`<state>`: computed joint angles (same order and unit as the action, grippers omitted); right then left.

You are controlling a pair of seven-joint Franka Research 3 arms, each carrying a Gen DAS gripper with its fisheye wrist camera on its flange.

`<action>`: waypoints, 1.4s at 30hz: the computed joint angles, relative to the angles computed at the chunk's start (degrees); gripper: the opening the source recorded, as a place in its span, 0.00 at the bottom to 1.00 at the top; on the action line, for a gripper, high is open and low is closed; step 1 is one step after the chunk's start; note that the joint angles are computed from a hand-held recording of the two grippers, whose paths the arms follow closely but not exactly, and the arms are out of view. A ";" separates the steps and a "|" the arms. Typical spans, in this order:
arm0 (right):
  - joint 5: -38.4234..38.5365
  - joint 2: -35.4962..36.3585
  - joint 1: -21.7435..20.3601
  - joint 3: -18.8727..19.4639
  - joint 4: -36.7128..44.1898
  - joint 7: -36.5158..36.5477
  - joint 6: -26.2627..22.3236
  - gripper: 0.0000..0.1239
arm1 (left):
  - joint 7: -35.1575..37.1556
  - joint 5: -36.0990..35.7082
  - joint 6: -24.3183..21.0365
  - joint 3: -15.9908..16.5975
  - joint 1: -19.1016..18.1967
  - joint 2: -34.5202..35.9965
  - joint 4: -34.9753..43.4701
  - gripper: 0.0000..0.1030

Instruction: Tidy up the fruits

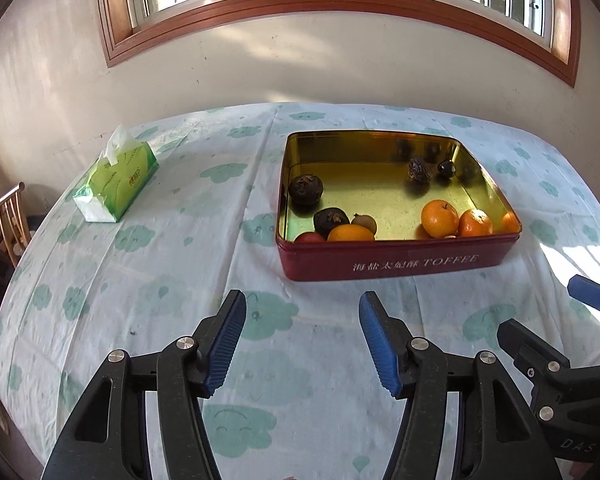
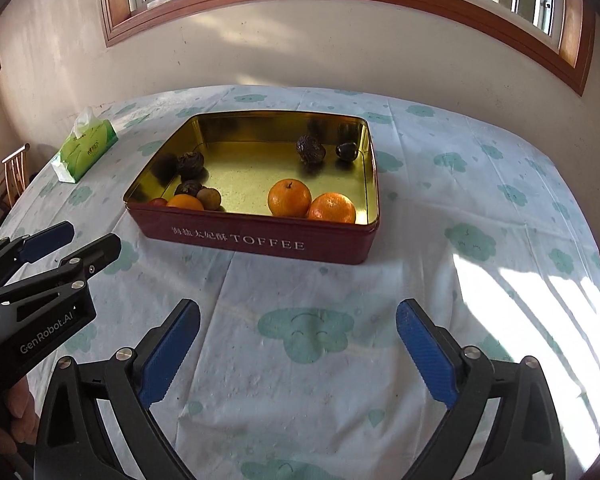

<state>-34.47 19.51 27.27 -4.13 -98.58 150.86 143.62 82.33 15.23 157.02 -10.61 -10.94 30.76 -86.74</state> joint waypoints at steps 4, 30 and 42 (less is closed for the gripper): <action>0.49 -0.37 0.32 0.39 -0.75 0.25 -0.67 0.79 | -1.10 0.33 0.72 0.39 0.18 -1.77 -3.19 0.59; 1.91 -0.58 0.56 1.22 -2.37 0.33 -0.09 0.80 | -3.05 1.65 0.34 0.60 0.38 -3.33 -6.92 0.59; 2.66 -0.15 0.84 0.94 -1.88 -0.29 -0.44 0.80 | -2.35 1.02 0.03 0.15 0.69 -2.97 -6.74 0.59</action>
